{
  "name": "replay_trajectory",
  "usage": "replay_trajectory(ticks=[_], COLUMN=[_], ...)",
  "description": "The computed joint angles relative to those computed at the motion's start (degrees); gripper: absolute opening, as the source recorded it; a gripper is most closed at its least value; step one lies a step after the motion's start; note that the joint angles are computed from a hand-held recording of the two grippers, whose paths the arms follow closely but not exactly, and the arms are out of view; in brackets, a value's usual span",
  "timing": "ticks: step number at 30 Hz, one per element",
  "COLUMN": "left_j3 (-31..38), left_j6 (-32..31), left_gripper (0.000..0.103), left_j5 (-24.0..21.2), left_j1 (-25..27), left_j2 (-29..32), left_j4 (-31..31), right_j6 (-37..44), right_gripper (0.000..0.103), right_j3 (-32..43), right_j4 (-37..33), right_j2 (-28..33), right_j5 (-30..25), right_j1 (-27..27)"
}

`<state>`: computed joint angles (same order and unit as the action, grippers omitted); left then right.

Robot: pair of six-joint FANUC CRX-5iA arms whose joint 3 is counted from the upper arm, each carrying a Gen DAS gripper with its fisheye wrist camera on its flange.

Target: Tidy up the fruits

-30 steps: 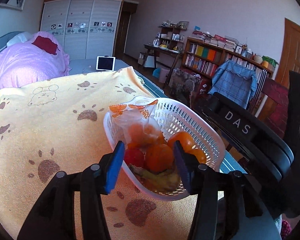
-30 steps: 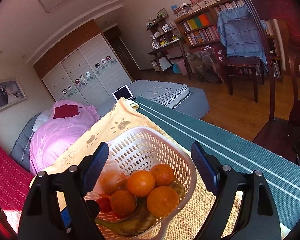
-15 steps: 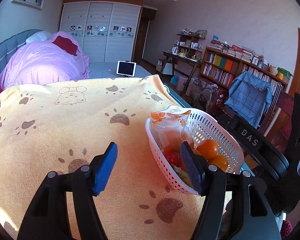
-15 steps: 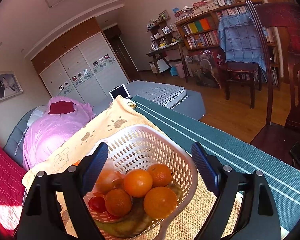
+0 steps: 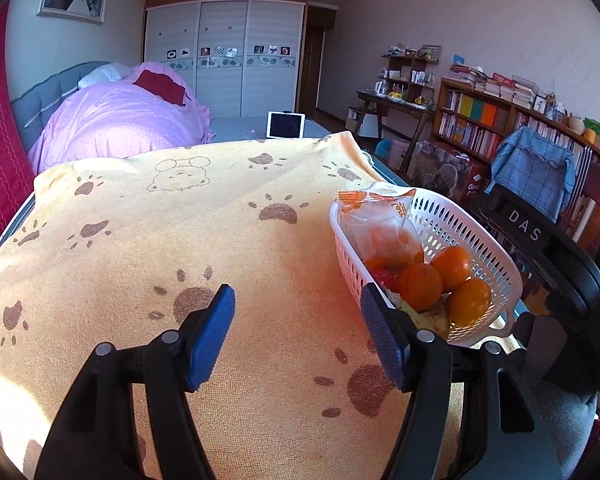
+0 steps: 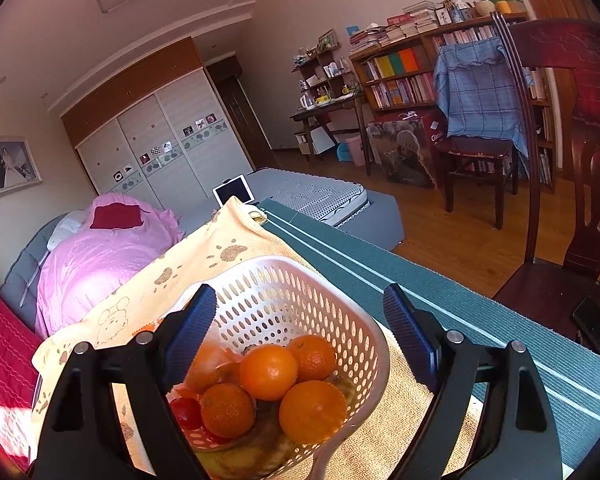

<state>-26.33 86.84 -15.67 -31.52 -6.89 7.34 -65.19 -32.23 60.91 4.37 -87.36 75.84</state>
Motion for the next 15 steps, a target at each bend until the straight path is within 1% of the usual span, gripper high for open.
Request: replay_trajectory(ticks=[2,4,5,7,9,10,11,12,14,15], left_j3=[0.52,0.4,0.29,0.84,1.94,2.12,2.1,2.1,3.0,4.01], left_j6=[2.46,3.42,3.42,5.79,9.91,10.78,10.75,11.44,14.93,18.16], left_gripper=[0.065,0.066,0.07,0.077,0.079,0.082,0.087,0.089,0.091,0.093], left_j5=[-0.81,-1.1,-1.17,-1.25,-1.73,-1.83,-1.63,-1.49,-1.99,-2.82], left_j1=[0.12,0.34,0.55,0.64,0.32,0.24,0.28,0.24,-0.12,-0.66], left_j2=[-0.05,-0.26,-0.36,-0.36,-0.47,-0.6,-0.66,-0.85,-1.04,-1.04], left_j4=[-2.62,-3.01,-2.72,-4.68,-8.94,-9.91,-9.94,-10.66,-14.4,-17.73], right_j6=[0.54,0.97,1.05,1.16,1.58,1.93,2.49,3.0,4.25,5.07], right_gripper=[0.087,0.087,0.087,0.087,0.087,0.087,0.087,0.091,0.094,0.094], right_j3=[0.47,0.82,0.94,1.1,1.38,1.64,1.85,2.02,2.63,3.01], right_j4=[0.08,0.0,-0.01,0.07,0.05,-0.01,-0.04,-0.05,-0.15,-0.24], right_j2=[0.55,0.89,1.02,1.27,1.65,1.93,2.12,2.35,2.88,3.21], right_j5=[-0.15,-0.37,-0.44,-0.75,-1.16,-1.49,-1.78,-1.97,-2.71,-3.07], right_j1=[-0.05,-0.07,-0.07,0.04,0.3,0.43,0.63,0.83,1.33,1.55])
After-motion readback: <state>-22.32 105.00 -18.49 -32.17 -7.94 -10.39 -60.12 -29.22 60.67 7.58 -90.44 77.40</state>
